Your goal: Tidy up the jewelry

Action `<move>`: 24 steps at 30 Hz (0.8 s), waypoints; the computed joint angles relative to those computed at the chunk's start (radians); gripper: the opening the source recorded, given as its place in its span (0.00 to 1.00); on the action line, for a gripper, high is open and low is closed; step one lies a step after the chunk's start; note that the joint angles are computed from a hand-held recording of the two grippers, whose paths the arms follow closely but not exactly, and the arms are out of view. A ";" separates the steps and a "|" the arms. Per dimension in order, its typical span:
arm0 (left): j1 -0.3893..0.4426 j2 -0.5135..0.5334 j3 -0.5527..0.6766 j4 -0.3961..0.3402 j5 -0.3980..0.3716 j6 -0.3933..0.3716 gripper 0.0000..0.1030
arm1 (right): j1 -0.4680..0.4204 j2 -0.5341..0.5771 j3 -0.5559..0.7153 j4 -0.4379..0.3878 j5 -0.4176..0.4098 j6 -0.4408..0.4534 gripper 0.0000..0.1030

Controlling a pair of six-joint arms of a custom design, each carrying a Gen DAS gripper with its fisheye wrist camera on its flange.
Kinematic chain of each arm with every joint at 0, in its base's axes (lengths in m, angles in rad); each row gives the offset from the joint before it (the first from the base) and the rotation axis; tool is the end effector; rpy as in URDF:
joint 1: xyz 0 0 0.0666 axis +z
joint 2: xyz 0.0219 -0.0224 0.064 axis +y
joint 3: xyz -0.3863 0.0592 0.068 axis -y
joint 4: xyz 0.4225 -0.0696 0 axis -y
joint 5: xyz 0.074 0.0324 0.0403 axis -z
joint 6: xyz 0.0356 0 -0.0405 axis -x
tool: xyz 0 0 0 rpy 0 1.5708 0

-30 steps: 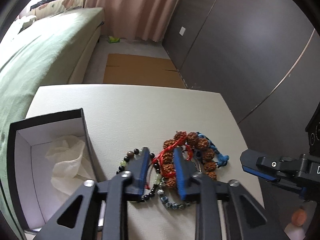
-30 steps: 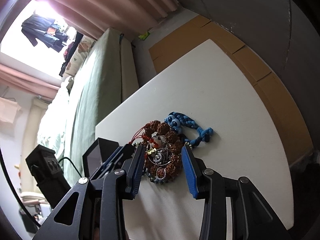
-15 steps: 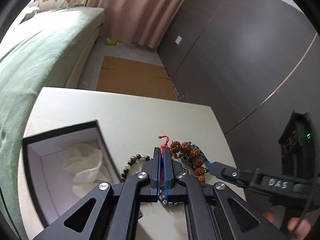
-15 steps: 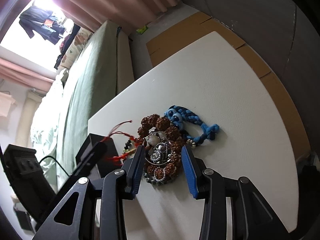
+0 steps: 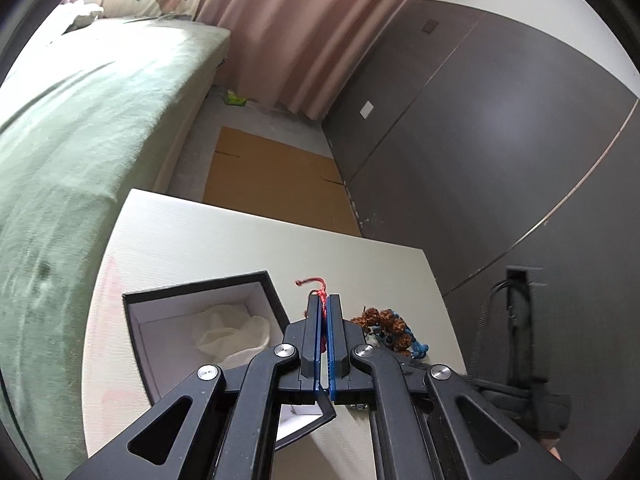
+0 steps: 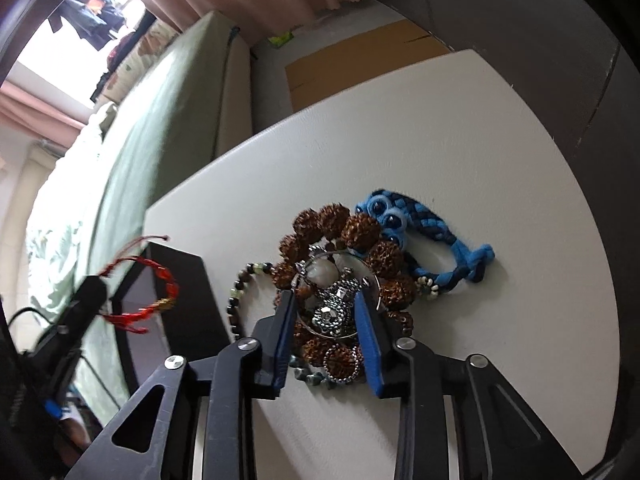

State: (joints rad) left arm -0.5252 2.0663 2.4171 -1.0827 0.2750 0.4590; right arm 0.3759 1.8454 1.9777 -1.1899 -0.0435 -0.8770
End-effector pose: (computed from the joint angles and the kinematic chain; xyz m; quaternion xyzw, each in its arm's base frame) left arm 0.6374 -0.3810 0.5108 0.0857 0.9024 -0.3009 0.2964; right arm 0.6177 0.2450 0.4442 0.2344 0.9382 0.1658 0.1932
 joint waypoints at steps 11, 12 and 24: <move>0.026 -0.025 -0.026 0.012 0.011 0.017 0.01 | 0.018 0.044 0.079 -0.126 0.080 0.038 0.21; 0.028 -0.032 -0.033 0.017 0.010 0.019 0.01 | 0.017 0.043 0.077 -0.129 0.084 0.043 0.22; 0.030 -0.103 -0.118 0.041 -0.023 0.016 0.01 | 0.035 0.119 0.196 -0.223 0.122 0.137 0.27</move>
